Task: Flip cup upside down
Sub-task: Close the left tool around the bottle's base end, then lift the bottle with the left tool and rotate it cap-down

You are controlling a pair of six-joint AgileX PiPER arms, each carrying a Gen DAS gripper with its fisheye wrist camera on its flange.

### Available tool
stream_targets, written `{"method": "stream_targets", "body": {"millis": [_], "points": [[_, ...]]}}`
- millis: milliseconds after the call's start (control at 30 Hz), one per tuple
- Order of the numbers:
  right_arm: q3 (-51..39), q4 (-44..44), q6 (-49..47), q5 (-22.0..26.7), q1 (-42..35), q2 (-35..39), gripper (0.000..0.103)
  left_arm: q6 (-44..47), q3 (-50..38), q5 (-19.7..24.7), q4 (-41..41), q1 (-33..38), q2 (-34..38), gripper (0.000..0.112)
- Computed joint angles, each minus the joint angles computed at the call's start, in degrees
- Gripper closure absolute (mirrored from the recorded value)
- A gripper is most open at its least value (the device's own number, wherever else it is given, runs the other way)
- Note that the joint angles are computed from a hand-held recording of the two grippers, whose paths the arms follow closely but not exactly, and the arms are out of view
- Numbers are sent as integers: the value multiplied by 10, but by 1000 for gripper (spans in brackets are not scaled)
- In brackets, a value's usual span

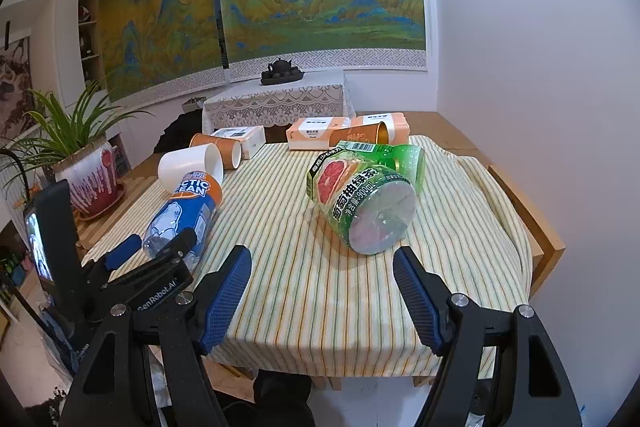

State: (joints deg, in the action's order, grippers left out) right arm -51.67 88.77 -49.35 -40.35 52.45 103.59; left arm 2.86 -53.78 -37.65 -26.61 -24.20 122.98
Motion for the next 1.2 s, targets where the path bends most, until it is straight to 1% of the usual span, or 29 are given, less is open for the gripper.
{"method": "stream_targets", "body": {"millis": [100, 167, 233, 433, 567, 667, 767, 867, 933, 967, 1067, 1200], "points": [[-1, -3, 3, 3, -3, 0, 33, 8, -4, -3, -9, -3, 4, 41], [-4, 0, 0, 3, -3, 2, 33, 9, -6, 9, -6, 0, 0, 41], [-5, 1, -4, 4, -5, 2, 33, 35, -6, 28, -12, 2, -11, 41], [1, -19, 21, 15, -14, 4, 33, 118, 17, 72, -11, 11, -83, 41], [-4, -31, 38, 28, -18, 11, 33, 126, 25, 97, 22, 23, -118, 41], [-9, -34, 38, 34, -20, 16, 33, 104, 21, 122, 60, 34, -130, 41], [-11, -34, 35, 33, -20, 16, 33, 79, 19, 122, 88, 39, -131, 41], [-10, -33, 35, 32, -21, 16, 33, 33, 0, 143, 140, 49, -128, 41], [-9, -30, 34, 33, -24, 15, 33, 21, -19, 157, 154, 52, -126, 41], [-8, -29, 35, 33, -25, 15, 33, 9, -28, 167, 168, 54, -125, 41], [-5, -30, 39, 35, -30, 12, 33, -70, -55, 203, 248, 61, -124, 41], [-3, -27, 40, 36, -35, 12, 33, -141, -91, 266, 332, 54, -123, 41]]}}
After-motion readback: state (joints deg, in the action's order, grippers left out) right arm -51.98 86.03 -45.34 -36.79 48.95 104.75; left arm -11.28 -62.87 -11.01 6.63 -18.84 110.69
